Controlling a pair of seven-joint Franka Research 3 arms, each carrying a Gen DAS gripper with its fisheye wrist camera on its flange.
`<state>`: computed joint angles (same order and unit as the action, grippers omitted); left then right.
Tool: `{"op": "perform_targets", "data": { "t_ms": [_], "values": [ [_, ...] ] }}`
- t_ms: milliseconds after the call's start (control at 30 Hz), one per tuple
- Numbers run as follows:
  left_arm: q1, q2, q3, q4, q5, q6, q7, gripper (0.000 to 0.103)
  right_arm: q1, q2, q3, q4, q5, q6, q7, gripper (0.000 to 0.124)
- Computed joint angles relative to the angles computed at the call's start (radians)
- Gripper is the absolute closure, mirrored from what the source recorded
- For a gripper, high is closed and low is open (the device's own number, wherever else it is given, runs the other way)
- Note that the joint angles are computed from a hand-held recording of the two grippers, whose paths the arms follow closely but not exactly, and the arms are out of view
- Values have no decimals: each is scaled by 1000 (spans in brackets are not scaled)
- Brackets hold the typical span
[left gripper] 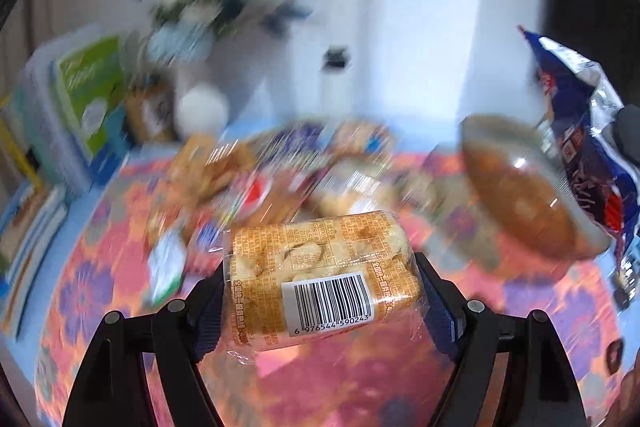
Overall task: Organize snacks
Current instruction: 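Carry both held snacks over the amber glass bowl and open both tools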
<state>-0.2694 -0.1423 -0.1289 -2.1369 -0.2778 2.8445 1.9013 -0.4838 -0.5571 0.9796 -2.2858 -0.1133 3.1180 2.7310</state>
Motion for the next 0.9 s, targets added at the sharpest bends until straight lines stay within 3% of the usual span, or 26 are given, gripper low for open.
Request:
{"op": "perform_targets", "data": {
  "t_ms": [267, 400, 500, 600, 633, 700, 800, 900],
  "values": [
    [-61, 116, -76, 218, -95, -10, 122, 22, 99, -71, -225, -16, -43, -130, -54, 62],
    [-68, 195, -138, 311, -43, -59, 105, 22, 132, -86, -309, -56, -70, -186, -44, 62],
    [-62, 248, -185, 361, -86, -113, 184, 22, 169, -68, -373, -102, -73, -189, -24, 62],
    [-86, 302, -188, 398, 65, -144, 102, 21, 221, -38, -435, -145, -56, -178, -4, 60],
    [-86, 323, -193, 425, 92, -187, 97, 19, 230, -27, -444, -146, -57, -188, 0, 58],
    [-75, 347, -205, 454, 112, -252, 115, 9, 235, -5, -450, -132, -61, -256, 32, 36],
    [-78, 337, -201, 442, 171, -241, 88, 7, 266, 22, -477, -121, -71, -283, 72, 34],
    [-62, 328, -212, 448, 145, -264, 97, 6, 270, 31, -476, -104, -122, -298, 112, 34]
  ]
}}
